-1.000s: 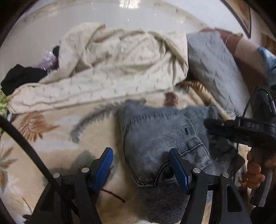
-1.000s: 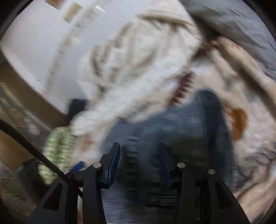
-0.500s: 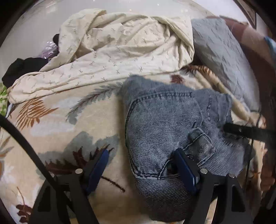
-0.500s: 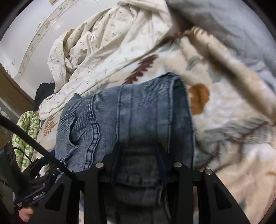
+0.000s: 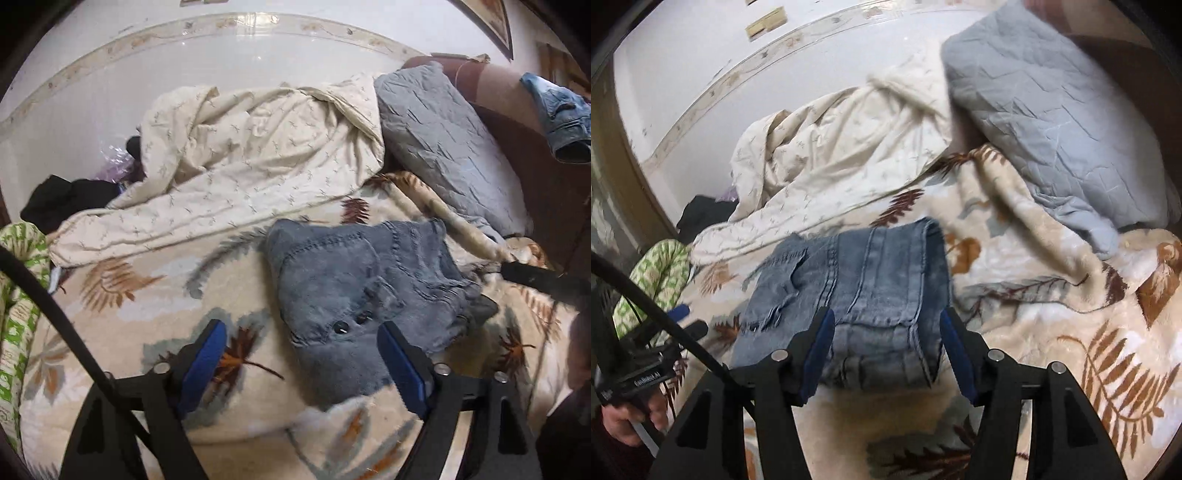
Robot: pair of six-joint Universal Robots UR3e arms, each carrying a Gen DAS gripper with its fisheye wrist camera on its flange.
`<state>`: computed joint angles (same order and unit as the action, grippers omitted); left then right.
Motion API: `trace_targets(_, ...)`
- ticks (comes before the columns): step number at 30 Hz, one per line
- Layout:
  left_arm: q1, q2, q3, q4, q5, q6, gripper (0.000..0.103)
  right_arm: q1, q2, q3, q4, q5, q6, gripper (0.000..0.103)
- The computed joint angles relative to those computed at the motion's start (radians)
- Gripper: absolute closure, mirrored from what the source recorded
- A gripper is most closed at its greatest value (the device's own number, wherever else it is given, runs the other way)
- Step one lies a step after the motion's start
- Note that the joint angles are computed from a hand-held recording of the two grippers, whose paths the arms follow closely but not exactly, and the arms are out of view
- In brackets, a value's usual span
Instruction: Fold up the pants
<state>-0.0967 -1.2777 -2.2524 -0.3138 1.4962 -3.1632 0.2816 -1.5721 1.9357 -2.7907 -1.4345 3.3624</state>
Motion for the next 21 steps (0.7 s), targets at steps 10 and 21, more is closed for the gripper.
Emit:
trace_targets(10,-0.064,-0.169,0.038,0.005,0.003,0.019,0.015,0.075,0.156,-0.118,-0.019,-0.059,-0.014,0.043)
trace_targets(21,-0.092,-0.253,0.032,-0.032,-0.029,0.018,0.015,0.152,0.312,-0.230,0.090,-0.151,-0.099,0.043)
